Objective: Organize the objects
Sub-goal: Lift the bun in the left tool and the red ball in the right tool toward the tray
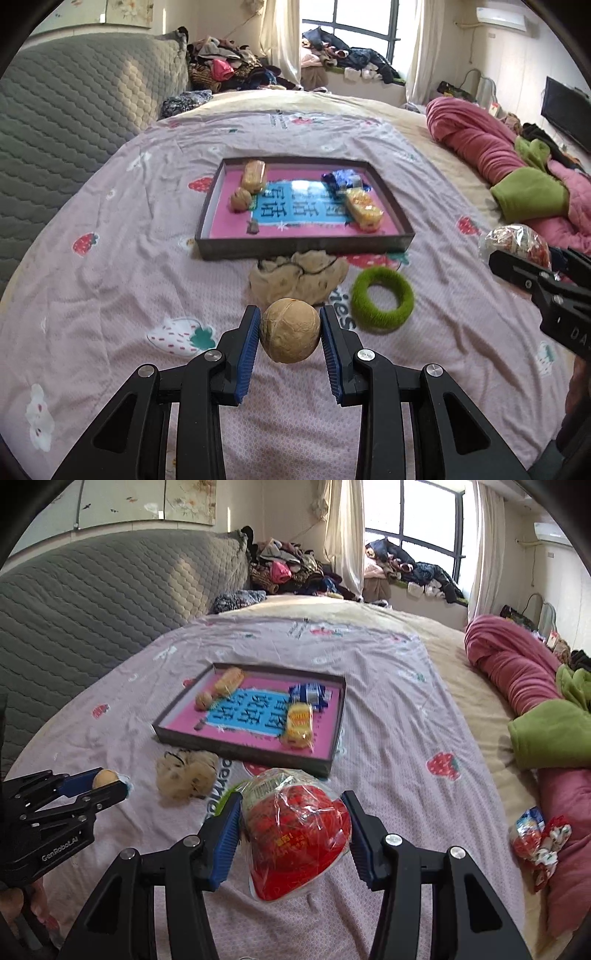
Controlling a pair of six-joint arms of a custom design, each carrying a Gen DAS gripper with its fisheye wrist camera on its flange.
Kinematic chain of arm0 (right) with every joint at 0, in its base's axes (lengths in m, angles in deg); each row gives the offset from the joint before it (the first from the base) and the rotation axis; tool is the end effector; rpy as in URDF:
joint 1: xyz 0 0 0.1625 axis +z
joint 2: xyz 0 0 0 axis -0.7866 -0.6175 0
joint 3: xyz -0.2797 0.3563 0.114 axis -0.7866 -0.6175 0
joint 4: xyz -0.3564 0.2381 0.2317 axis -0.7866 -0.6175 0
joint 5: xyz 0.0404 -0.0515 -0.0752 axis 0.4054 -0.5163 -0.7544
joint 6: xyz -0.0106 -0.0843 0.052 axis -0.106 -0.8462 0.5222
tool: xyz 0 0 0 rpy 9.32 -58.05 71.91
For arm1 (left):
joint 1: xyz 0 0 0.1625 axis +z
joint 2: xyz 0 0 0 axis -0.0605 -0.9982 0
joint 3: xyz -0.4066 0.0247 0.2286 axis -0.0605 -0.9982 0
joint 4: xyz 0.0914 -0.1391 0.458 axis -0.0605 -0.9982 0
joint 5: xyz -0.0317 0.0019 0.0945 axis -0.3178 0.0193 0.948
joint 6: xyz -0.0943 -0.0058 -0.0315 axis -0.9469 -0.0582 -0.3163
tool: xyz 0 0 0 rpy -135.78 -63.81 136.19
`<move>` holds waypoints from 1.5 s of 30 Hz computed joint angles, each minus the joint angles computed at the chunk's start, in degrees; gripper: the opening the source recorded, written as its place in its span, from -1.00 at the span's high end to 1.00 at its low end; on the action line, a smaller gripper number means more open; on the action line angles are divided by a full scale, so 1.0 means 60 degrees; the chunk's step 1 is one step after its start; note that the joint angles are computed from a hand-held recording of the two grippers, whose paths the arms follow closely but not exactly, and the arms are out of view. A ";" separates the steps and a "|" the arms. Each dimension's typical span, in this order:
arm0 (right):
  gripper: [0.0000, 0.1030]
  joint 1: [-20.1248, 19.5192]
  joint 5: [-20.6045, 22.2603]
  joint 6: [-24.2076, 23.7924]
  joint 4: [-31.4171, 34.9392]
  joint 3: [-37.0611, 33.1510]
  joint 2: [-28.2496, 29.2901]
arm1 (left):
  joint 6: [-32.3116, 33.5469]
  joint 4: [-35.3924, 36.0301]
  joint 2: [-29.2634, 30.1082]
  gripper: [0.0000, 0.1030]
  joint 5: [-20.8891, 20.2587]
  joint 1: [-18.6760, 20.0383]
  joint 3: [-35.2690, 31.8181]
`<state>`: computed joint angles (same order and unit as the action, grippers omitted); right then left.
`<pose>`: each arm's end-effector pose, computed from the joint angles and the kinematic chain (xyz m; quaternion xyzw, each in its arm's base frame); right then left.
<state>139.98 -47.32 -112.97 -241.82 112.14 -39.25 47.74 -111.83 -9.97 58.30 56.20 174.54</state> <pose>0.0910 -0.7623 0.2000 0.4073 -0.8501 0.2420 0.2300 -0.2385 -0.6824 0.0352 -0.0017 0.8371 -0.3929 0.3806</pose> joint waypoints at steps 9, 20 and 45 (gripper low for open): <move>-0.03 0.0373 0.0283 0.0162 -0.0355 0.0341 -0.0457 | 0.0311 0.0215 -0.0400 0.34 0.0480 -0.0332 -0.0038; -0.03 0.0880 0.0848 0.0240 -0.0727 0.0669 -0.0864 | 0.1524 -0.0268 -0.0631 0.34 0.1052 -0.0695 -0.0310; -0.03 0.1234 0.1558 0.0588 -0.0813 0.0113 -0.0636 | 0.3356 -0.1446 -0.0312 0.34 0.1337 -0.0695 -0.1332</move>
